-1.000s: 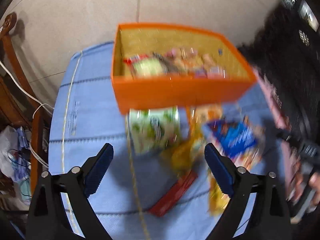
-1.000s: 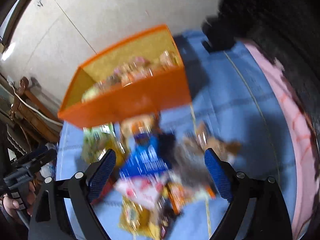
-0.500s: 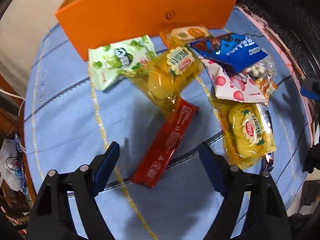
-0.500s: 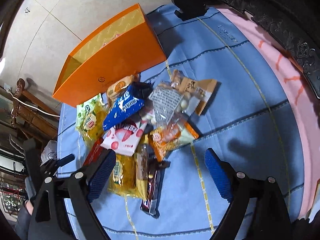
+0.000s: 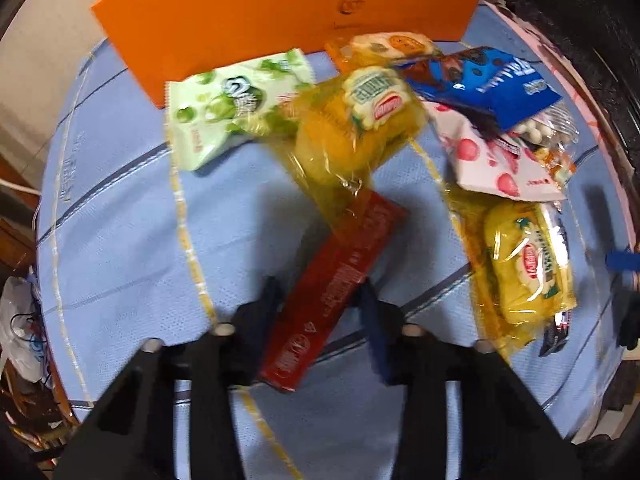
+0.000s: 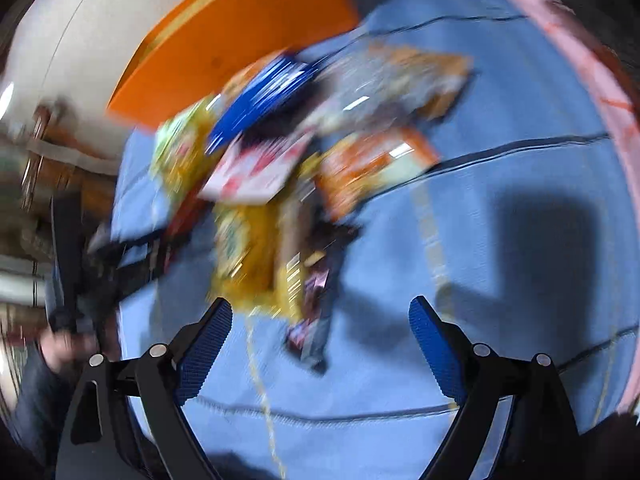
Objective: Organize snacks
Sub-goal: 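Grasp the red wafer bar with the left tool, then hold the red bar with the left tool while the right tool grasps the chocolate bar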
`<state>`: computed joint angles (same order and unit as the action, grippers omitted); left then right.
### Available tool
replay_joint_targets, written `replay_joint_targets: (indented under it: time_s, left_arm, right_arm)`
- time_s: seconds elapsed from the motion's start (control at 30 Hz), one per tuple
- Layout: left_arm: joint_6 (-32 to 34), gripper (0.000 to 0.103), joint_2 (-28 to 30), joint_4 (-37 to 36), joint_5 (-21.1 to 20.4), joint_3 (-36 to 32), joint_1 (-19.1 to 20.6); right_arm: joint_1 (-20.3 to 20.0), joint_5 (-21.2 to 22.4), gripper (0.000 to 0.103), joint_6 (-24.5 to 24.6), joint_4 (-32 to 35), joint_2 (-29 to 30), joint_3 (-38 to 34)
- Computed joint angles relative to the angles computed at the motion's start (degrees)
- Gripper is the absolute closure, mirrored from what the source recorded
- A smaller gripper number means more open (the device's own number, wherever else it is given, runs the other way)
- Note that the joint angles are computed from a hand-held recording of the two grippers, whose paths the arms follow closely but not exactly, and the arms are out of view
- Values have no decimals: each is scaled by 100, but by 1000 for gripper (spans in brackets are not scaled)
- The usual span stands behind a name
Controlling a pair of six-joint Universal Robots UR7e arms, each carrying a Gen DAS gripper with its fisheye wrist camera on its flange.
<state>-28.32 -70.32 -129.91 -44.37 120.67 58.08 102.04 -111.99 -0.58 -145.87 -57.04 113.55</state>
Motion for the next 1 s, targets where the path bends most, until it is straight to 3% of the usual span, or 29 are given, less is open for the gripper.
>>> replay_joint_targets:
  time_s: [0.17,0.27,0.37,0.5,0.57,0.67,0.7,0.87,1.0]
  left_arm:
    - [-1099,79,-301,1019,258,-39,-37]
    - [-1260,79,-758,762,-67,300,-117]
    - [-1366,79,-977,810,-146,509,-255]
    - [-1605,79,-1173,900,-292,748,-338]
    - [-1715,79,-1341,899,-381,888,-348]
    - [-1778,79,-1348,804,-524,963,-313]
    - [-1780,79,-1356,803,-547,979,-300]
    - [-1587,79,-1411,579,-691,1083,-306]
    - [-1601,79,-1196,419,-721,1028,-312]
  right_arm:
    - [384,-930,12,-252,374,521,-102]
    - [578,-1620,12,-404,175,797,-54]
    - [655,-1807,12,-631,-266,937,27]
    - [734,-2171,13,-561,-499,1234,-22]
    - [704,-2062,16,-537,-702,1253,40]
    - [676,-2021,57,-539,-951,1131,131]
    - [674,-2074,81,-537,-954,1099,128]
    - [490,-1814,86,-280,-403,736,128]
    - [246,-1144,86,132,-62,220,307]
